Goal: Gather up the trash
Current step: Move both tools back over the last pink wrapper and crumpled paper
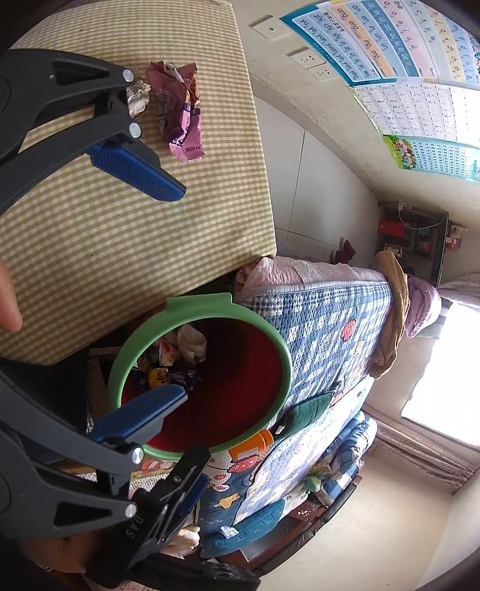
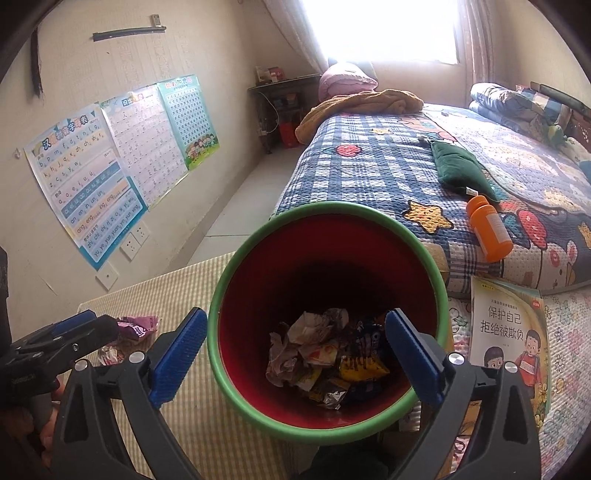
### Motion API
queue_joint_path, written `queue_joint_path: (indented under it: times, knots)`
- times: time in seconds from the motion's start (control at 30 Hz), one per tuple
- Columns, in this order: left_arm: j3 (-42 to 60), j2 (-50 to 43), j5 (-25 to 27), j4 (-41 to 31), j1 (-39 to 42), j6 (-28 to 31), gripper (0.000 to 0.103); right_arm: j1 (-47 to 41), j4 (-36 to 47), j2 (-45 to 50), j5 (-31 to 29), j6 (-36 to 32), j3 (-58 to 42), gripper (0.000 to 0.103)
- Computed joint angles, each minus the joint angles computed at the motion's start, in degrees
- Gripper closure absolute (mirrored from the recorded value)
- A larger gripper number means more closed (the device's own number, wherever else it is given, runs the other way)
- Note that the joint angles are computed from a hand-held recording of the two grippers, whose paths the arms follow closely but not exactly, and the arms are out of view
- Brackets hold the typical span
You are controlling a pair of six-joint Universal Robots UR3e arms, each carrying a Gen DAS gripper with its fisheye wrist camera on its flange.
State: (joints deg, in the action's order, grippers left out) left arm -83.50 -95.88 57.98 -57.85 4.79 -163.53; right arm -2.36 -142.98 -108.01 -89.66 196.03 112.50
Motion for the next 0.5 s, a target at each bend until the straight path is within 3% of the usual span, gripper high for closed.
queue_joint_path:
  times: [0.33,0.5]
  knots:
    - [-8.34,8.00,-2.86,-5.10,15.17,7.11,0.006,15.28,-1.18,15.10,-6.42,3.96,-13.90,0.009]
    - [-11.27,9.02,-2.93,-6.58,22.44,10.84,0.006,21.01,-0.65,24.52,-6.88,3.95,-23.07,0.009]
